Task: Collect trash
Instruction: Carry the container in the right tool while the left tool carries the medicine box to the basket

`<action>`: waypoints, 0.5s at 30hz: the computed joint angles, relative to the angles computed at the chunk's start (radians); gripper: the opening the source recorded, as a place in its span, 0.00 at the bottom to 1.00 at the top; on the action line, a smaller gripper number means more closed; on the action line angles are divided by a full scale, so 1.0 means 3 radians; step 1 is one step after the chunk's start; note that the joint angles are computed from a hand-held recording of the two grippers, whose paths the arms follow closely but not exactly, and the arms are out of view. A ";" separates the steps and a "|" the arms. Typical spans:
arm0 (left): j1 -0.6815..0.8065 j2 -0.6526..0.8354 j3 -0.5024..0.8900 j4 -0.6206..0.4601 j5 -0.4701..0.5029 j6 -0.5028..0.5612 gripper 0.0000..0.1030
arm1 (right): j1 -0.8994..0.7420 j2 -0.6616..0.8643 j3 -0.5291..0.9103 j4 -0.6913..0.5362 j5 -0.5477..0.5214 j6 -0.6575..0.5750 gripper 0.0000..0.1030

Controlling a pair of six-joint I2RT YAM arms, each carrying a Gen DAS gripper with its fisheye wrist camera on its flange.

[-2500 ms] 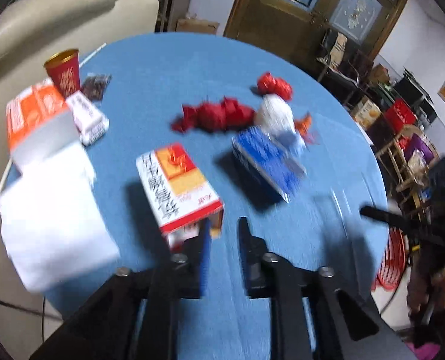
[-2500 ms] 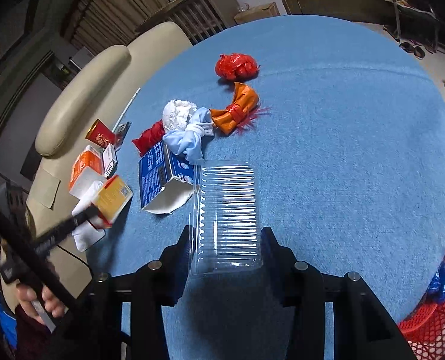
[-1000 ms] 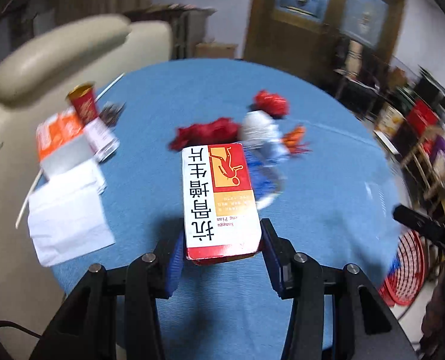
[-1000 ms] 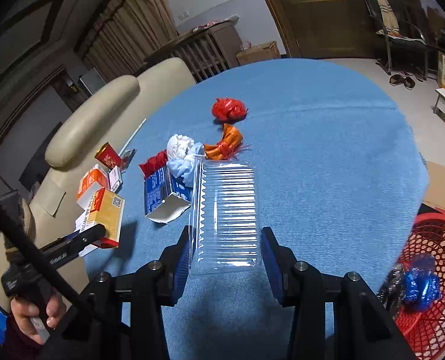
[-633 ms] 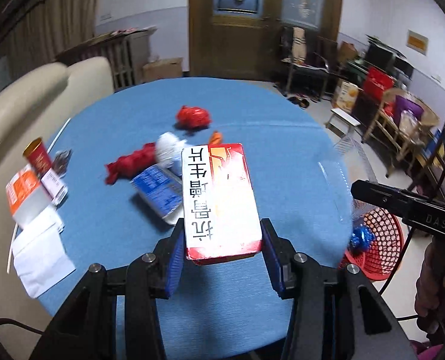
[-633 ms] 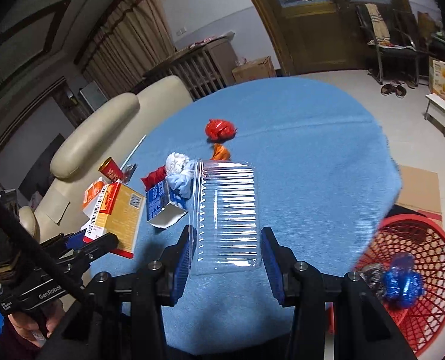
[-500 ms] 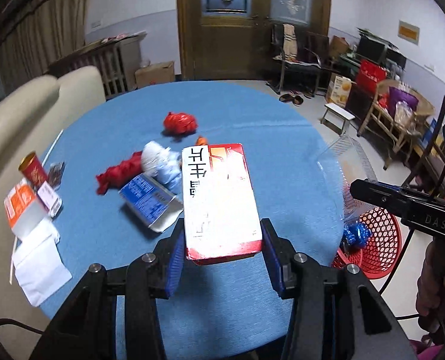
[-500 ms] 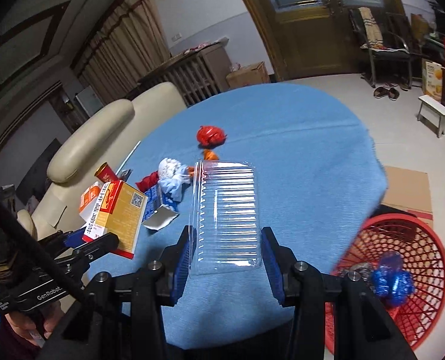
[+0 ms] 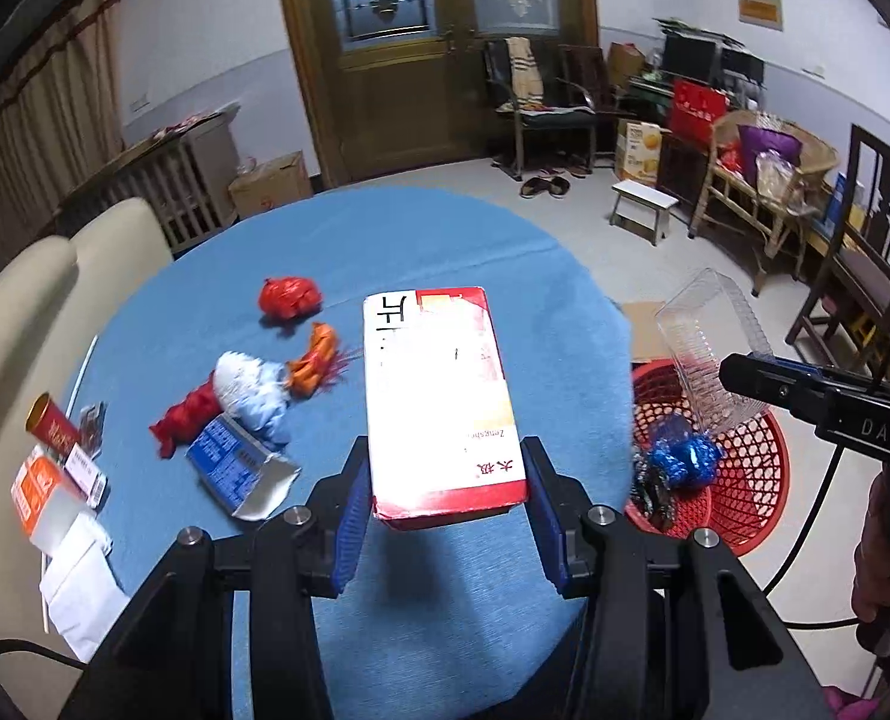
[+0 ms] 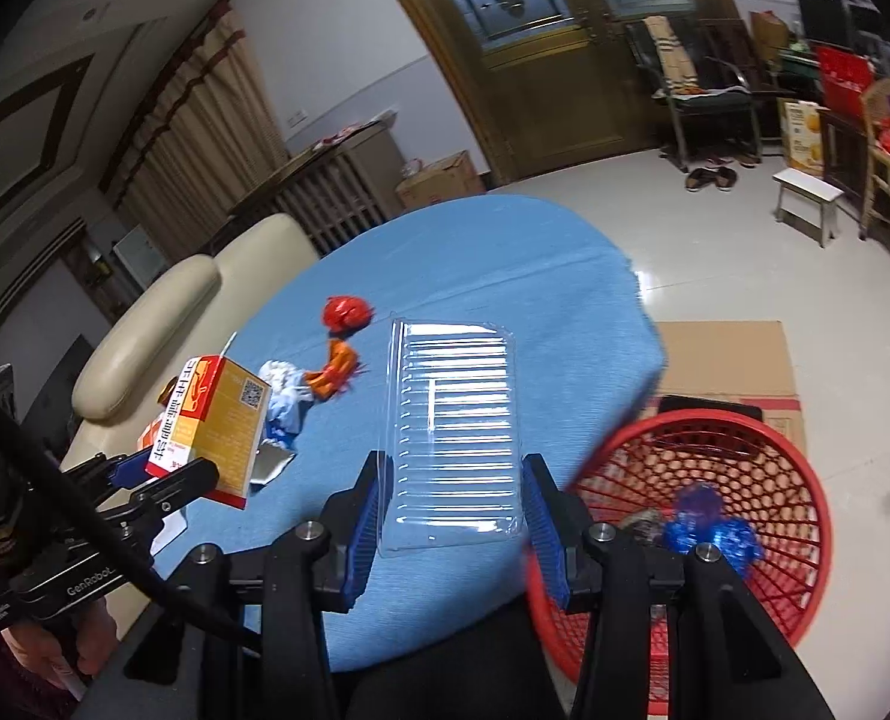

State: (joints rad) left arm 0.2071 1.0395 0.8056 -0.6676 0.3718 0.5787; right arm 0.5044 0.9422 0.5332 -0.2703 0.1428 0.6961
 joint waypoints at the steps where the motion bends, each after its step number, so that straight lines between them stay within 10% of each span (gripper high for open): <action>1: -0.0076 -0.0024 -0.0007 -0.0012 -0.0033 -0.0023 0.48 | -0.0037 -0.0072 -0.0037 -0.0037 -0.0011 0.0002 0.46; 15: -0.1039 -0.0030 -0.0111 -0.0025 -0.0357 -0.0324 0.48 | -0.0995 -0.1071 -0.0466 -0.0746 -0.0467 -0.0187 0.46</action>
